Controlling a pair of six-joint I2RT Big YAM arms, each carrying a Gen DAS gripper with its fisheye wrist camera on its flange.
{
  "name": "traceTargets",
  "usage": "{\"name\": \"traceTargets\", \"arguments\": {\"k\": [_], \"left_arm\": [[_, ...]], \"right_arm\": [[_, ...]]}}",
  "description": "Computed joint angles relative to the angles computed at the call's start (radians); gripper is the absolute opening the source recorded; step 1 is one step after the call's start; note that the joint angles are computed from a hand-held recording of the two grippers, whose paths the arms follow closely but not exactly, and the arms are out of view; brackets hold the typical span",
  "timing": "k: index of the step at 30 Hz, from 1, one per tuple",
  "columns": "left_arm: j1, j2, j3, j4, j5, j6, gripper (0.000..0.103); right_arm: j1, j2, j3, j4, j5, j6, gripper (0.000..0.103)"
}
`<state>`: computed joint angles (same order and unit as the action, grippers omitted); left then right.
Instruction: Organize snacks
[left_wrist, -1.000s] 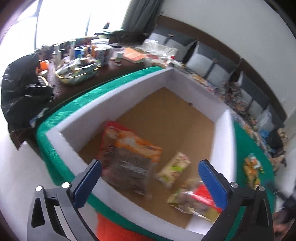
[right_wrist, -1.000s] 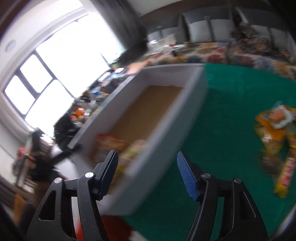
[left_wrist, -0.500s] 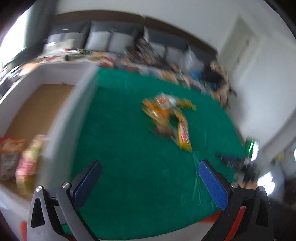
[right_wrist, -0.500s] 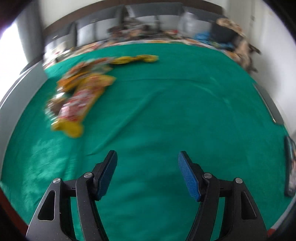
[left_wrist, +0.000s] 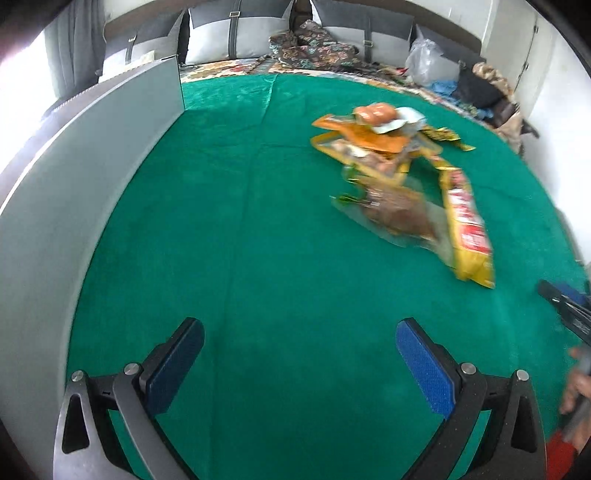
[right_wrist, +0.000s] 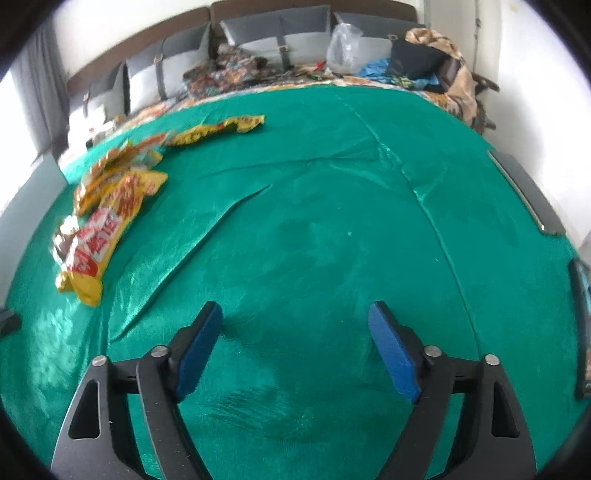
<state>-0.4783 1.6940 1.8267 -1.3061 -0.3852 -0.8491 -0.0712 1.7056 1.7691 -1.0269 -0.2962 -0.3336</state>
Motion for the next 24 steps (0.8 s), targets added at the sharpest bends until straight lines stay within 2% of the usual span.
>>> {"name": "traceTargets", "arguments": {"k": [1, 3, 6, 24], "left_arm": [[0.012, -0.006, -0.014, 0.003, -0.003, 0.011, 0.102], [0.025, 0.009, -0.011, 0.001, -0.016, 0.019, 0.102], [0.019, -0.005, -0.050, 0.066, -0.076, 0.039, 0.103], [0.023, -0.005, -0.051, 0.074, -0.075, 0.043, 0.103]], "right_arm": [[0.008, -0.002, -0.004, 0.001, 0.024, -0.017, 0.089], [0.008, -0.003, -0.006, 0.001, 0.021, -0.027, 0.089], [0.005, -0.003, -0.007, 0.000, 0.015, -0.028, 0.089], [0.003, -0.002, -0.006, 0.000, 0.014, -0.030, 0.089]]}}
